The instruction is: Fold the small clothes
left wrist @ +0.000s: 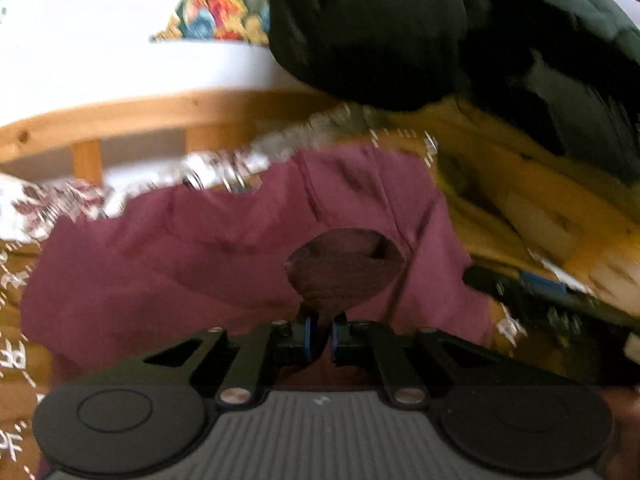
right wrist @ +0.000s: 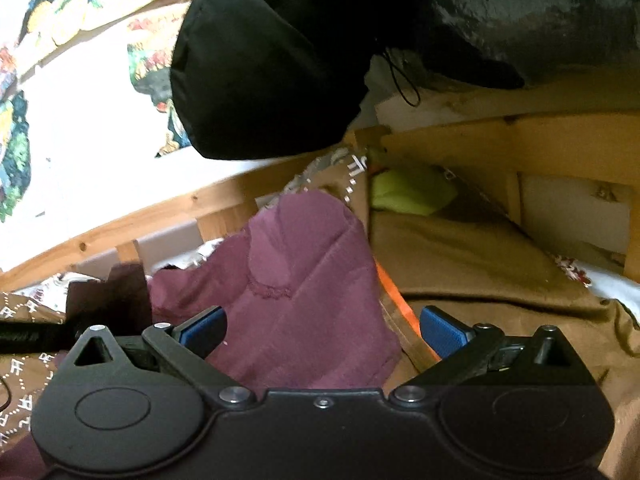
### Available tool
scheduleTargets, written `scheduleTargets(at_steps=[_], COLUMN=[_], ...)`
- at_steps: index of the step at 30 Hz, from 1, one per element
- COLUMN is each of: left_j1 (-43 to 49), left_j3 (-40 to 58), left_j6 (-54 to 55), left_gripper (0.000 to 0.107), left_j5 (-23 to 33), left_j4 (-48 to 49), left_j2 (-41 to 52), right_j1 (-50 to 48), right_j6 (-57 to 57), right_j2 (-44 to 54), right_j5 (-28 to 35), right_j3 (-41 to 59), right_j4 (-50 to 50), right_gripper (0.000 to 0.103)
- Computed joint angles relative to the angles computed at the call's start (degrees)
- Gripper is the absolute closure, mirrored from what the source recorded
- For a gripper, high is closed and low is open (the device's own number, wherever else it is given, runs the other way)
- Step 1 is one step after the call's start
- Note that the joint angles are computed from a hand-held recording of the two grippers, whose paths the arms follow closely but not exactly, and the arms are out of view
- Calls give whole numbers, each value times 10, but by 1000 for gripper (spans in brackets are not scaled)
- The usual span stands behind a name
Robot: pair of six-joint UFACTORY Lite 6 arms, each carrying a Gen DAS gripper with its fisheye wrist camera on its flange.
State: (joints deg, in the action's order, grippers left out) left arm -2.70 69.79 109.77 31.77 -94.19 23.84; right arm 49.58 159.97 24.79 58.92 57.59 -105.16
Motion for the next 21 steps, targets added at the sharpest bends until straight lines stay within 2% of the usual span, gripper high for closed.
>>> scheduleTargets(at_steps=[1,2,4,6,10,13,18,20,21], left_j1=[2,4,10,18,42,67,96,108,113], left_j3=[11,19,7,-11,-34,-19,88,159,200], left_j6=[-44,-83,-98,-79,-53,-29,-72,-134,-190], left_gripper=[68,39,25,23,12,7,5,5,5], left_j5=[8,15,22,23,8,-24,-129,-152,-154], left_j4=[52,94,111,110,103,68,68,109,154], left_j2=[8,14,9,-3,-29,-21,54,105,131], right_j1=[-1,0,-2,-4,-3,5,20,24,25], right_j6=[-1,-1,-1,-2,-4,-15,-5,-25,-43], right_j2=[2,1,3,5,15,27,57,77,88], right_j5=[0,0,-1,-3,-6,-2,-8,-26,-41], right_j3=[2,1,1,4,12,25,41,63,79], right_j4=[6,13,23,31,45,48,-37,-75,-86], right_gripper=[1,1,1,1,1,1,2,10,18])
